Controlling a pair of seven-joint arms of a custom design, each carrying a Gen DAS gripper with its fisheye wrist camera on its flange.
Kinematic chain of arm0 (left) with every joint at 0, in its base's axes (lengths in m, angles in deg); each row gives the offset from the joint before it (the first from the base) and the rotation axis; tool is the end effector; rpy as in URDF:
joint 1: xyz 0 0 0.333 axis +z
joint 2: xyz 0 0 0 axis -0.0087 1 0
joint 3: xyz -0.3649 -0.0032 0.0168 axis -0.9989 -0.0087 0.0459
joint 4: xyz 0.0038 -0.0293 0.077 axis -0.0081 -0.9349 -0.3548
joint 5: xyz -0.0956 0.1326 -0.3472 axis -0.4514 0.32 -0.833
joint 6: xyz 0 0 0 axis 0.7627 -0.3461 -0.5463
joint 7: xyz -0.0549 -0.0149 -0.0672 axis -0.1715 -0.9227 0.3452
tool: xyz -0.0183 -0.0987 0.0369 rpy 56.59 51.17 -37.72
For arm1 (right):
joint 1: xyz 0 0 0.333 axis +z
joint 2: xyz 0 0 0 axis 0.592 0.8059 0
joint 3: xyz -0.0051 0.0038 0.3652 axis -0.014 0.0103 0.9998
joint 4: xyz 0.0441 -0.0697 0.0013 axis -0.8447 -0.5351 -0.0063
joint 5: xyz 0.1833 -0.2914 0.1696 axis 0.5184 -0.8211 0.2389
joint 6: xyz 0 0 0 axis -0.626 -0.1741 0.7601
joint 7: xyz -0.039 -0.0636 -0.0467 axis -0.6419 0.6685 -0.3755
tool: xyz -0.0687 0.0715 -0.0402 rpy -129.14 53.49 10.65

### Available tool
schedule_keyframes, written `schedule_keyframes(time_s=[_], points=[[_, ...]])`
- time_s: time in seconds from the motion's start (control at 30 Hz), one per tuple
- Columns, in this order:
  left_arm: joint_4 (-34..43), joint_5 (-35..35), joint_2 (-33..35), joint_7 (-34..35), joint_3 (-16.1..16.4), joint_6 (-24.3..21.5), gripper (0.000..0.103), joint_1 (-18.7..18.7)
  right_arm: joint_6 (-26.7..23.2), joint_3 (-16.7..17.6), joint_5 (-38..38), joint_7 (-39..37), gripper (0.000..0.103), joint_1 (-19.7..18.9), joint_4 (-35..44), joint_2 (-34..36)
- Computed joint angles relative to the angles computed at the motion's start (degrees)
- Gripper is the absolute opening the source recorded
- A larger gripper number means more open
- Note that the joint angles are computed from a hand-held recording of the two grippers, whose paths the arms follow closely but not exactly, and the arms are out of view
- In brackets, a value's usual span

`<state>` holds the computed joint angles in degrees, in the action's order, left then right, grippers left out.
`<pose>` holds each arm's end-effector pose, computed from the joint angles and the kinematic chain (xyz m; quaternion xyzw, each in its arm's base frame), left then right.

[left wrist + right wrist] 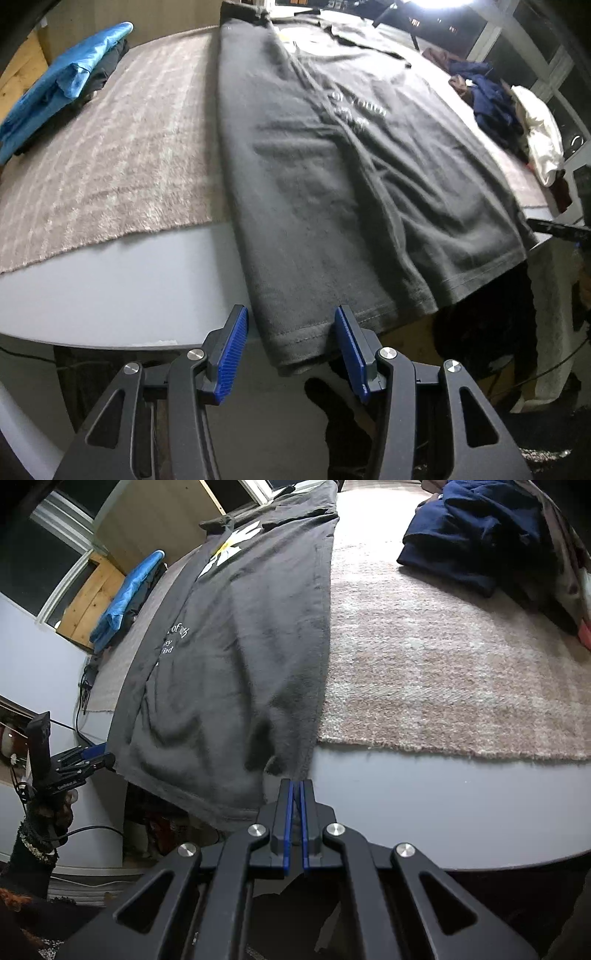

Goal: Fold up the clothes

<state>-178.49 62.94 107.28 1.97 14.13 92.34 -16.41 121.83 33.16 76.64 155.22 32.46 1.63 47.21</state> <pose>0.6038 -0.2461 0.3851 -0.6580 0.7336 -0.1542 0.0710 0.7920 0.0669 0.3269 -0.7236 0.6374 0.0554 0.2589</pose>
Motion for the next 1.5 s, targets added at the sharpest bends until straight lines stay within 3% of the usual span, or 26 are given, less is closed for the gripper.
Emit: schedule_keyframes(time_s=[0.03,0.1,0.13,0.17,0.27,0.33,0.43,0.53,0.6,0.67,0.83,0.93,1.0,1.07,1.17,1.3,1.4,1.5], points=[[0.24,0.72,0.06,-0.71,0.44,-0.34,0.047,-0.47,0.11,-0.11,-0.16,0.11,0.004,0.13,-0.1,-0.09],[0.45,1.13,0.08,-1.19,0.56,-0.49,0.037,-0.62,0.49,-0.4,-0.67,0.5,0.004,0.54,-0.34,-0.25],[0.52,1.21,0.09,-1.16,0.51,-0.52,0.01,-0.58,0.59,-0.44,-0.84,0.61,0.004,0.63,-0.43,-0.29],[0.61,1.08,0.1,-0.87,0.33,-0.62,0.004,-0.42,0.77,-0.63,-1.18,0.88,0.004,0.87,-0.5,-0.34],[1.12,4.97,-0.5,-2.6,1.82,-3.04,0.003,-1.89,1.76,-1.29,-2.56,1.94,0.004,1.81,-0.94,-0.7],[0.01,6.29,-1.91,-3.97,2.13,-3.13,0.004,-1.64,3.51,-1.74,-3.53,2.6,0.004,2.3,-2.09,-1.44],[-1.08,5.25,-2.44,-4.17,1.24,-2.82,0.004,0.02,1.86,-2.05,-5.04,4.29,0.004,2.45,-1.09,-0.53],[-0.26,8.26,-1.41,-5.83,1.84,-3.34,0.004,-1.16,1.97,-1.74,-5.68,4.3,0.004,2.49,-0.87,-0.57],[0.11,9.9,-1.43,-7.02,2.07,-4.3,0.01,-1.77,1.69,-1.46,-5.84,4.18,0.004,2.34,-0.65,-0.71],[0.14,11.39,-2.15,-8.04,2.24,-6.11,0.027,-2.1,1.49,-1.25,-5.53,4.1,0.004,2.0,-0.64,-1.0],[-1.48,17.7,-6.19,-13.41,2.35,-7.56,0.03,-2.54,-1.5,1.38,0.71,1.95,0.007,-1.8,-0.68,-1.46],[0.29,19.92,-6.18,-11.27,-0.01,-6.63,0.03,-2.75,-0.58,1.28,4.08,1.96,0.007,-3.12,-2.64,-2.78],[3.6,19.05,-3.58,-6.31,-2.22,-3.76,0.032,-3.21,0.02,1.46,6.5,1.79,0.007,-4.17,-3.98,-3.56],[8.11,14.96,0.66,0.85,-5.12,0.0,0.041,-3.84,1.67,1.75,9.46,1.49,0.007,-5.28,-6.56,-5.08],[18.62,12.03,9.67,10.58,-8.68,2.2,0.042,-7.29,4.04,1.57,12.44,0.69,0.008,-6.03,-9.93,-7.39],[31.5,13.06,18.97,13.83,-5.85,2.66,0.047,-15.14,7.19,1.03,15.01,-0.75,0.016,-6.48,-14.02,-10.48],[42.44,11.7,25.74,11.94,-1.83,-2.62,0.047,-20.34,9.02,0.35,16.22,-1.7,0.017,-6.85,-16.41,-12.62],[48.11,10.93,29.27,11.35,1.23,-7.15,0.045,-22.0,9.49,-0.34,16.24,-2.32,0.017,-6.83,-16.5,-13.25]])
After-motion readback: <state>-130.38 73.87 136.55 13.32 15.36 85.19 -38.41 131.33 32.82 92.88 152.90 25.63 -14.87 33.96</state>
